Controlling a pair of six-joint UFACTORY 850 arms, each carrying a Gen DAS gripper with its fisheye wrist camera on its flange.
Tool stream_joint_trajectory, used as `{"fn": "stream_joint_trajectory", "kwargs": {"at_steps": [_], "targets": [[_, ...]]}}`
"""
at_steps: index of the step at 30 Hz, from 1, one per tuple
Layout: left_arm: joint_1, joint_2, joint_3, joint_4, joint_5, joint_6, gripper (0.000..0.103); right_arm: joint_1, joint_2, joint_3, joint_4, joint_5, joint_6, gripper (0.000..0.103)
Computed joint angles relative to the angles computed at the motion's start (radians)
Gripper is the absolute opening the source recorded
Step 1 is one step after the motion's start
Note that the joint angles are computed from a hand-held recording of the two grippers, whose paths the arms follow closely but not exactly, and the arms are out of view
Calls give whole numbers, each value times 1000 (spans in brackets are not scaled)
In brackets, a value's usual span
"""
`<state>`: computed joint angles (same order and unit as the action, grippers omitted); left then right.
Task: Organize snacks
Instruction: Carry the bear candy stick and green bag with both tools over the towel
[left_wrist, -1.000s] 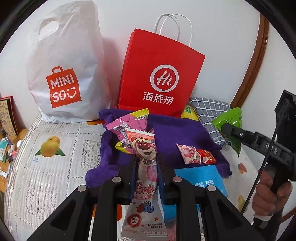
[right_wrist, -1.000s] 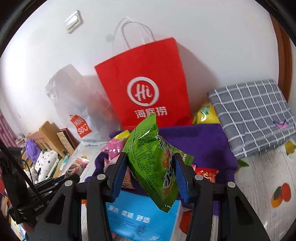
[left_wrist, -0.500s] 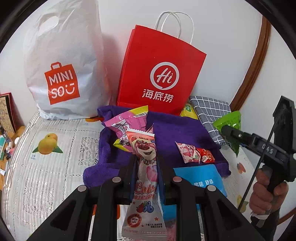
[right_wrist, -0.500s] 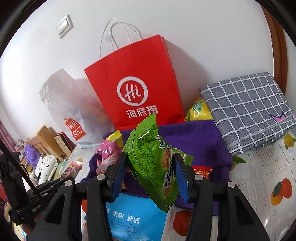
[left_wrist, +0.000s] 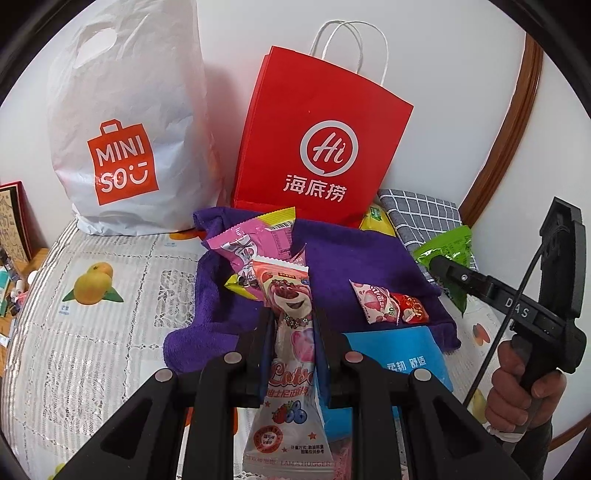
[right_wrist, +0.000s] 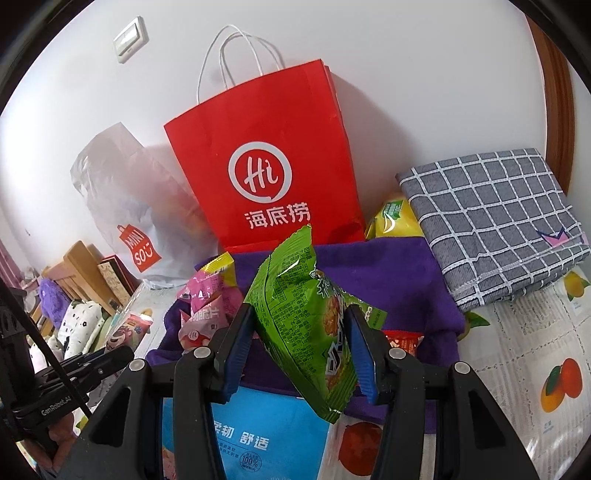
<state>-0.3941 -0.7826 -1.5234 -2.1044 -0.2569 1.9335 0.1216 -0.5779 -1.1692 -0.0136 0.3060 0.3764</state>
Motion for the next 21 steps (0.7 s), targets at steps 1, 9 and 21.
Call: {"fn": "stream_joint_trajectory", "kwargs": {"at_steps": [1,9,21], "targets": [[0,0,0,-5,0,6,19,1,-3,-3,1,-3,0,50],[1,5,6,-4,-13,4,19,4,-17,-13,57,-8,-58,50],[1,1,1,21,-12,-21,19,-4,-24,-16,121,-7,-96,50]]}}
